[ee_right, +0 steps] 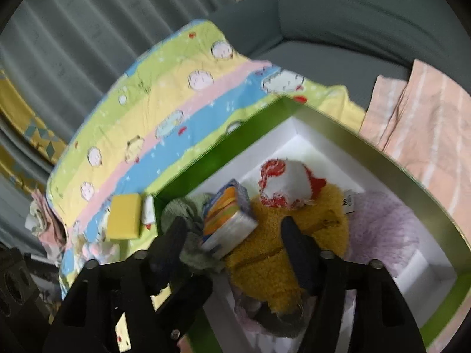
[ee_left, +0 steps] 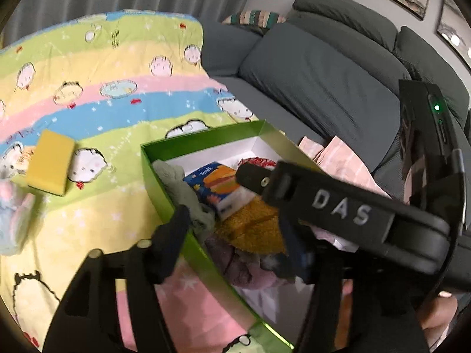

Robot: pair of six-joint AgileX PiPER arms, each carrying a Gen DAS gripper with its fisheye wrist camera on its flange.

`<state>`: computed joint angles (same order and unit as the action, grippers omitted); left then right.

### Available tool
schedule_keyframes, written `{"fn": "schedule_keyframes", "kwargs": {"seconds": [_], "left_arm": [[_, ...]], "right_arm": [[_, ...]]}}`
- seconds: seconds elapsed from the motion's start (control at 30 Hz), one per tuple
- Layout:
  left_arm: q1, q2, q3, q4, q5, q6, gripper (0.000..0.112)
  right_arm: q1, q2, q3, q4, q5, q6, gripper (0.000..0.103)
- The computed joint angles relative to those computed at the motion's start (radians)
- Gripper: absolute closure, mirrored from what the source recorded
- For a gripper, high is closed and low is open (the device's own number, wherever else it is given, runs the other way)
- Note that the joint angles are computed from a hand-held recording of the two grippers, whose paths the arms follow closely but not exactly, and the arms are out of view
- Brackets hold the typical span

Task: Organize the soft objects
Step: 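Lower the tissue pack into the box and open the right gripper, then withdraw the right gripper and reach toward the cream fuzzy slipper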

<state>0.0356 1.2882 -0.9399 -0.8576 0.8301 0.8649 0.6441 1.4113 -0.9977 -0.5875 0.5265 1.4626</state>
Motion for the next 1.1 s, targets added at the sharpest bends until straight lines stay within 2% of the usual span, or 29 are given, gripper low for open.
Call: {"fn": "schedule_keyframes", "kwargs": {"seconds": [0.03,0.1,0.2,0.27,0.37,0.5,0.6,0.73,0.83,1.0,1.1], "left_arm": [[0.012,-0.015,0.005,-0.008,0.012,0.012,0.046],[0.050,-0.052,0.017,-0.027,0.047,0.037,0.036],[0.114,-0.101,0.040,-0.046,0.073,0.070,0.028],[0.187,-0.123,0.054,-0.079,0.127,0.120,0.025],[0.329,-0.152,0.084,-0.133,0.207,0.208,0.012],[0.567,-0.183,0.129,-0.169,0.294,0.374,0.011],[0.757,-0.152,0.138,-0.172,0.334,0.485,0.011],[0.922,-0.065,0.128,-0.182,0.311,0.571,0.011],[1.012,0.041,0.084,-0.200,0.300,0.569,0.011],[1.067,0.127,0.007,-0.177,0.213,0.451,0.011],[1.077,0.126,-0.006,-0.170,0.118,0.412,0.011]], "right_arm": [[0.020,-0.015,0.010,-0.060,0.015,0.065,0.027],[0.067,-0.038,0.021,-0.172,0.071,0.183,0.021],[0.113,-0.053,0.023,-0.275,0.127,0.276,0.014],[0.138,-0.057,0.024,-0.319,0.161,0.323,0.013],[0.168,-0.046,0.005,-0.337,0.212,0.324,0.011],[0.218,-0.017,-0.029,-0.365,0.272,0.318,0.010],[0.264,0.002,-0.050,-0.401,0.306,0.324,0.007],[0.327,0.037,-0.092,-0.455,0.347,0.334,0.004],[0.365,0.073,-0.135,-0.478,0.342,0.336,0.004],[0.393,0.169,-0.235,-0.458,0.216,0.249,0.004],[0.381,0.270,-0.362,-0.290,0.117,0.055,0.004]]}}
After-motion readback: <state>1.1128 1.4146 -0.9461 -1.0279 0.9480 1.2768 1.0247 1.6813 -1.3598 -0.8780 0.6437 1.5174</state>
